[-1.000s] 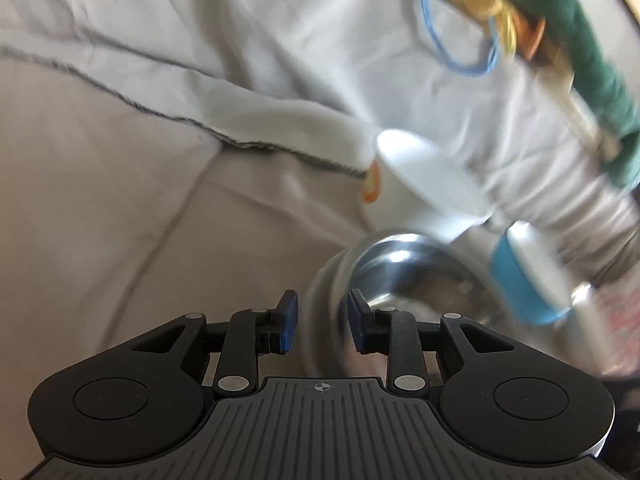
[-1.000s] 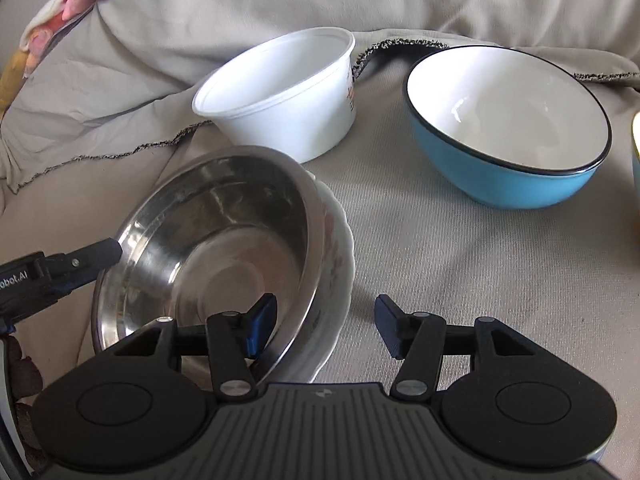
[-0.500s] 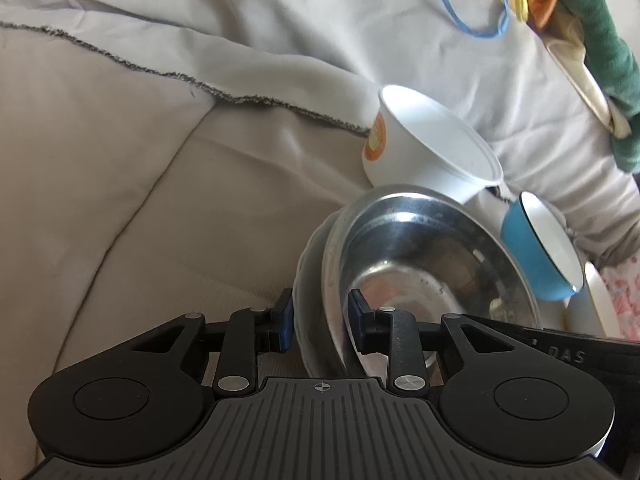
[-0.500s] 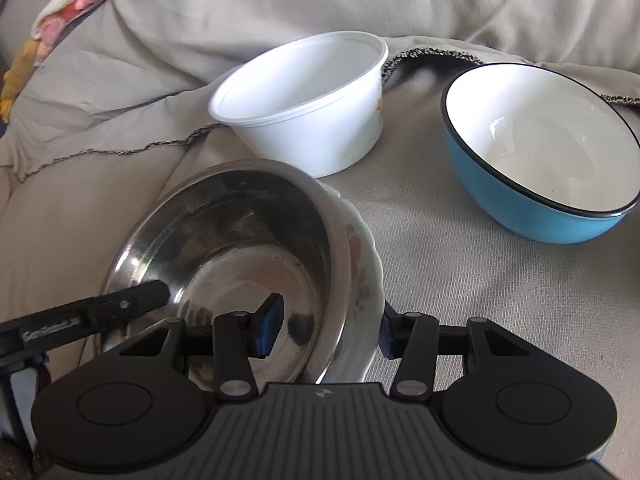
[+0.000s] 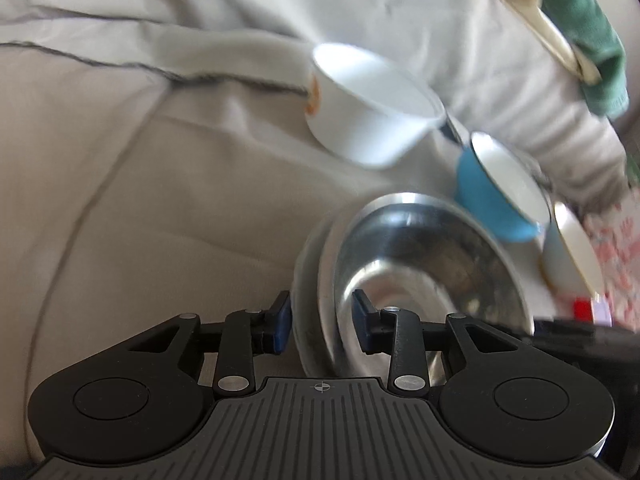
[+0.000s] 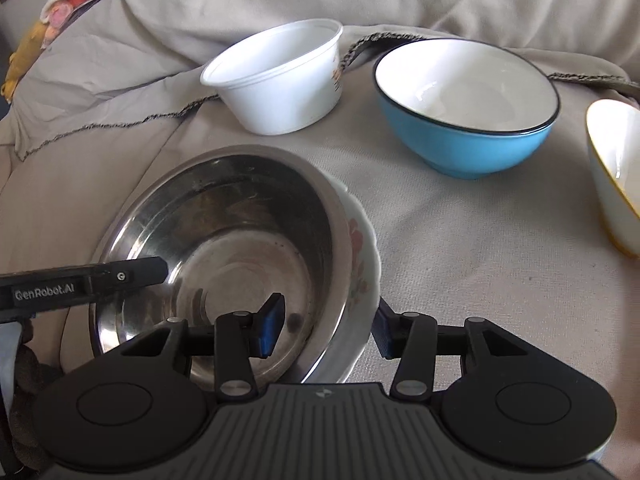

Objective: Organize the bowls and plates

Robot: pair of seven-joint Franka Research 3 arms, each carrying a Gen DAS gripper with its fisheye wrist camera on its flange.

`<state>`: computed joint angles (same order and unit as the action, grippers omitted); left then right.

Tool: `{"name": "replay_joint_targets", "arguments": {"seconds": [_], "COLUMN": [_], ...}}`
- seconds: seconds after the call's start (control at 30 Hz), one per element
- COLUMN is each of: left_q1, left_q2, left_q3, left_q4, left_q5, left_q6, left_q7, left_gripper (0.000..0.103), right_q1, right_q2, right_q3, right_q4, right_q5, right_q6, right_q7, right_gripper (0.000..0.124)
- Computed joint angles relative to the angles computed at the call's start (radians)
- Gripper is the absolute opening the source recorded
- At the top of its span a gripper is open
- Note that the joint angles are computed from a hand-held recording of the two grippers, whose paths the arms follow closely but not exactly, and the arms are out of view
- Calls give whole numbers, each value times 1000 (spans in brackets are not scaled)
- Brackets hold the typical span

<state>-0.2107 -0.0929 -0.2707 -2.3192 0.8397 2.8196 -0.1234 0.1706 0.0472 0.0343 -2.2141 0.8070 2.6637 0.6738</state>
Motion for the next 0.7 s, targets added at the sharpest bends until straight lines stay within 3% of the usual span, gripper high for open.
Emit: {"name": "replay_joint_targets", "arguments": {"seconds": [0.1,0.17,0.23,0.3,0.37,0.43,0.5,0.7], "left_q1": [-9,-27,-40,-49,-57,-40,-30,-176], "left_q2": [-38,-40,-19,49,178,324,469,745], "left_q3": [-51,-77,-72,-45,-20,-59,-118,-79], "left_q4": [53,107,157,226,327,442,591,980], "left_q5": [98,163,233,256,131,-87,-201,-312], "left_q6": [-211,-329,-294,-141,58,174,167,-78], "left_q7": [-121,-175,-217,-196,-55,149,302,435], "left_gripper": [32,32,32,32,32,32,32,32], "right_q1": [-10,-18,-34,-57,-87,-115,-144,-227], "right_q2": [-50,-90,-116,-122,-101,-58,-6,194], "right_q3": [-7,-29,-61,-91,-115,-125,-125,-85], "right_q4": [-33,-53,-57,-48,-14,38,100,307], "right_q5": [108,201,254,279,285,298,313,319], "right_q6": [29,49,42,40,38,69,98,202], "right_q7": [-154,-272,-319,-336,-333,-334,-339,-204], "right_gripper": [47,54,55,55,55,55,55,55]}}
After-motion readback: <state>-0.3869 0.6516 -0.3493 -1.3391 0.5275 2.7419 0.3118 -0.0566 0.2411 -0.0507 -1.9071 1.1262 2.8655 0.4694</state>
